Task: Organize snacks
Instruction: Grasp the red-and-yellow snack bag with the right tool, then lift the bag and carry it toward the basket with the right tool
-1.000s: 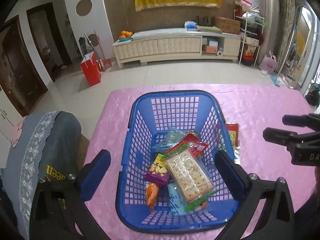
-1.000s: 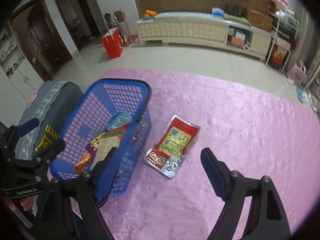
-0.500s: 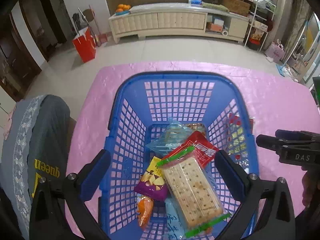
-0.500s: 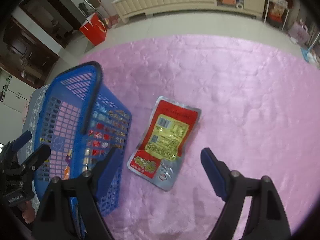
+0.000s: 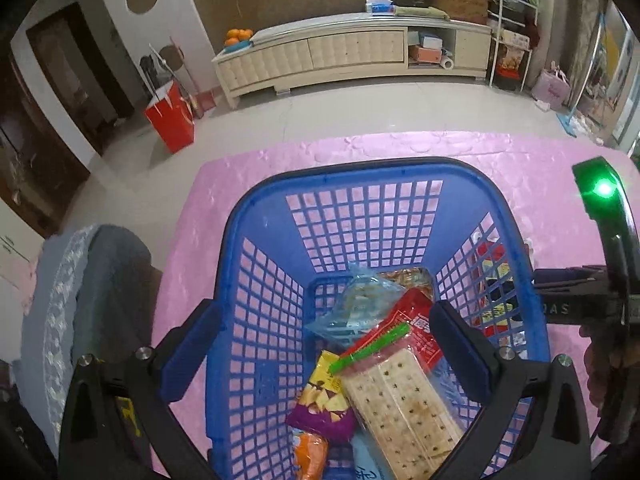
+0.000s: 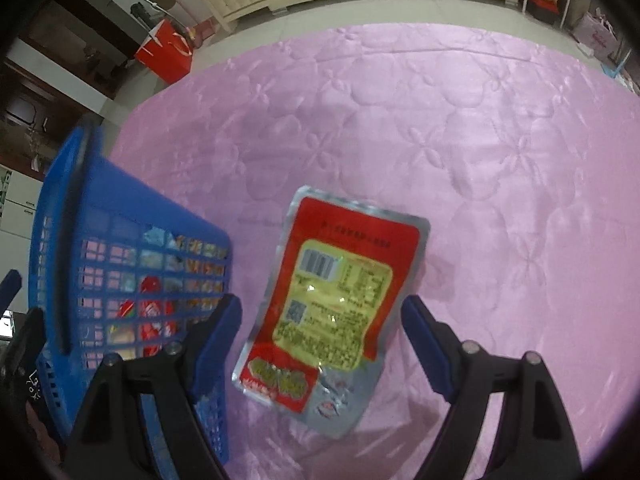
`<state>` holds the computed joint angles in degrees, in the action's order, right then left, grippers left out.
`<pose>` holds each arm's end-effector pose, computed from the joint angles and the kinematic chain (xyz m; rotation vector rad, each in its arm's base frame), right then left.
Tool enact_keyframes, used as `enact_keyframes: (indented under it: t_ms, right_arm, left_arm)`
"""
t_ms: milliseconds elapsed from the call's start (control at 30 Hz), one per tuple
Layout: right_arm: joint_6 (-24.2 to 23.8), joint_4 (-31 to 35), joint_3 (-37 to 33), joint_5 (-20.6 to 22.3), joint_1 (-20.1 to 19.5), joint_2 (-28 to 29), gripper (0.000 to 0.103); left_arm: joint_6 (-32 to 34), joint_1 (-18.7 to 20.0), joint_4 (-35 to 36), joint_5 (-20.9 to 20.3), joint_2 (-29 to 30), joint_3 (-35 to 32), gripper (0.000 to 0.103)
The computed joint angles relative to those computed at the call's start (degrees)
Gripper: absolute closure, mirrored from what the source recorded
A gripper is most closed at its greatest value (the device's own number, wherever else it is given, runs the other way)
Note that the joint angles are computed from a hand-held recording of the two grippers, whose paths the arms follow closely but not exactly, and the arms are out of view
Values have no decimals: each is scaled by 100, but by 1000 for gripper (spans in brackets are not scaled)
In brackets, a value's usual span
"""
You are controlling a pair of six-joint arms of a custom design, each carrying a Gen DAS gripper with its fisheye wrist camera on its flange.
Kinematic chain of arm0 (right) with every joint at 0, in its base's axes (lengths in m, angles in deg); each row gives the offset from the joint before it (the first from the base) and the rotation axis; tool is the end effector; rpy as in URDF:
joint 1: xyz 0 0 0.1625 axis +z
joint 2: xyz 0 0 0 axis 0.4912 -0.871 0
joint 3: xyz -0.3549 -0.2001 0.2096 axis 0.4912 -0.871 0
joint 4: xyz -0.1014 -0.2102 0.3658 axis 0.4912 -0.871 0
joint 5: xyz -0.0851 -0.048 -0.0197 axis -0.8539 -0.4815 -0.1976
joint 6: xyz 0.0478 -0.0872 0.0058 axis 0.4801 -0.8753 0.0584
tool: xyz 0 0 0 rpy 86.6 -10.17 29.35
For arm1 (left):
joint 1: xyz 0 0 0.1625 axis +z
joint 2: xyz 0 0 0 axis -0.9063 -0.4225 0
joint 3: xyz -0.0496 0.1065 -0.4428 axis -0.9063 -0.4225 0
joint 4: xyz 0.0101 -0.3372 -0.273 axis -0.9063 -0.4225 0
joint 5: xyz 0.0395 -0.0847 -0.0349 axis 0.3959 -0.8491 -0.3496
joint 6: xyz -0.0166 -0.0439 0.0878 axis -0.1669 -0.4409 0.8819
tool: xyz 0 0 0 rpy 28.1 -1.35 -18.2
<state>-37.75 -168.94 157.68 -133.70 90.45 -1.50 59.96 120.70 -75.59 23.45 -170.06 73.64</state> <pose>0.2966 -0.3783 -0.1029 -0.4790 -2.5042 0.6297 -0.0477 -0.4272 0.2922 1.0133 2.1703 -0.3719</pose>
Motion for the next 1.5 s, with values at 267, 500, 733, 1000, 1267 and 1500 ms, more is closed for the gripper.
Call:
enact_keyframes:
  t_ms: [267, 500, 733, 1000, 1267, 1500]
  right_arm:
    - [17, 517, -226, -218, -32, 82, 18]
    - [29, 1863, -605, -736, 233, 154, 42]
    - [-390, 1657, -350, -682, 343, 88, 62]
    - [-552, 1023, -43, -598, 450, 184, 63]
    - [-348, 1023, 279, -604, 794, -174, 63]
    - [125, 1530, 435, -776, 1440, -744, 98]
  left_arm:
    - [177, 1, -158, -11, 76, 51, 0]
    - [124, 42, -36, -60, -9, 68, 0]
    - [-22, 92, 120, -185, -77, 62, 0]
    - [-79, 57, 207, -322, -184, 132, 0]
    - [-182, 18, 381, -393, -433, 135, 0]
    - [-405, -131, 828, -502, -966, 168, 0]
